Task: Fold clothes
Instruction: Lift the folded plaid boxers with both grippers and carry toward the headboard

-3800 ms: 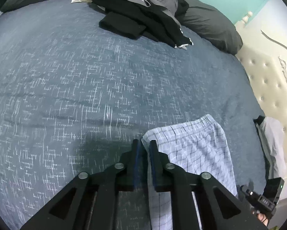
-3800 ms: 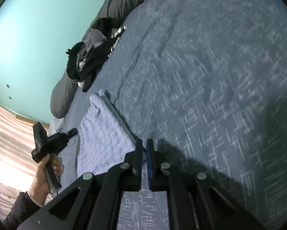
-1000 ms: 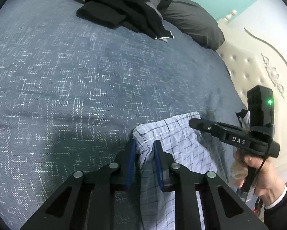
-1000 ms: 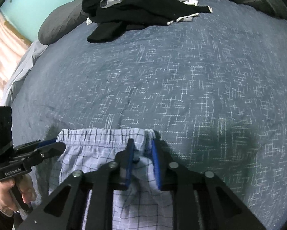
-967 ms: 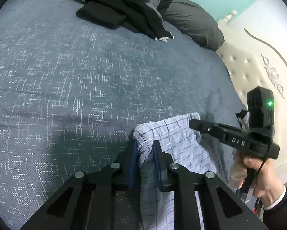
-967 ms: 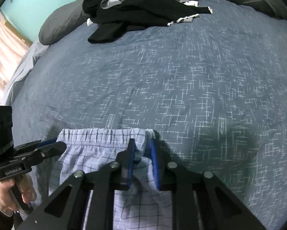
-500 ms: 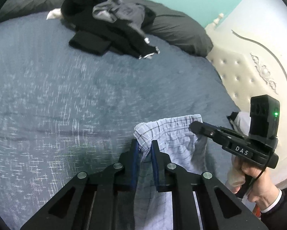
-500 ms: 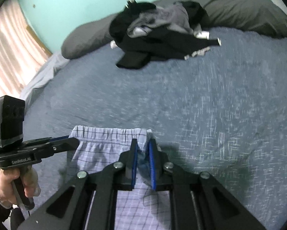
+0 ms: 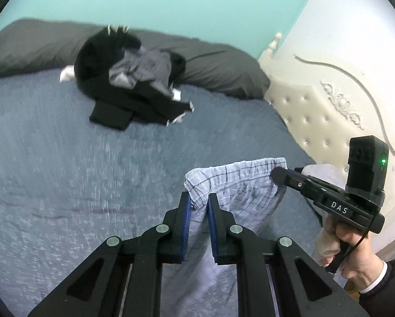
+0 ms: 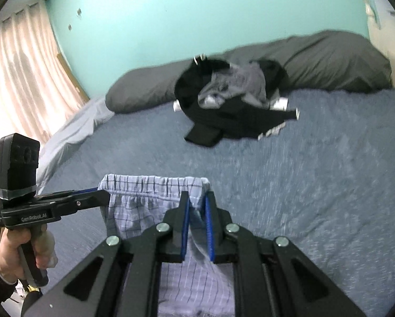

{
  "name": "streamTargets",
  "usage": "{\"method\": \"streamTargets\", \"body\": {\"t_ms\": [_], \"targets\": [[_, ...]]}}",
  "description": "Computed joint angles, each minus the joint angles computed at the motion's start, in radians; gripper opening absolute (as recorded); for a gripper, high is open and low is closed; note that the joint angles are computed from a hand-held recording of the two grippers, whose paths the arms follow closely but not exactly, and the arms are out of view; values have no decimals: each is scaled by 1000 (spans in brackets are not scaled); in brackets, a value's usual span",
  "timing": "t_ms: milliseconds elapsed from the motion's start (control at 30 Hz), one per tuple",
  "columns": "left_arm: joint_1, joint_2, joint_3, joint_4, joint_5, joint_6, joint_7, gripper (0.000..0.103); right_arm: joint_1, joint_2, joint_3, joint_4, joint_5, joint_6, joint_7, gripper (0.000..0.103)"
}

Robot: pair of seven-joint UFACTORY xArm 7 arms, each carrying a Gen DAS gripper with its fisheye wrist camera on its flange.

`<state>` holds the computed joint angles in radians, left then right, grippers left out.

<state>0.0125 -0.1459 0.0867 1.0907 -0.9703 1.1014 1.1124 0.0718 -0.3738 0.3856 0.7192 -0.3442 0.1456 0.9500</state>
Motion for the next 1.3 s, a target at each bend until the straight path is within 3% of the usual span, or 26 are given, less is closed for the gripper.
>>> {"method": "streamTargets", "body": {"t_ms": [233, 667, 967, 1300], "targets": [[-20, -137, 25, 12, 13, 36, -45, 14, 36, -167, -11, 37, 31, 113, -33, 10], [-124, -306, 73, 76, 51, 114, -187, 14, 78, -426, -49, 106, 124, 339, -168, 10], [-218, -433, 59, 32, 80, 124, -285, 14, 88, -625, -77, 110, 192, 532, -256, 10], [-348, -560, -8, -22, 117, 68, -404, 14, 64, -857, -128, 99, 245, 736, -357, 10]]}}
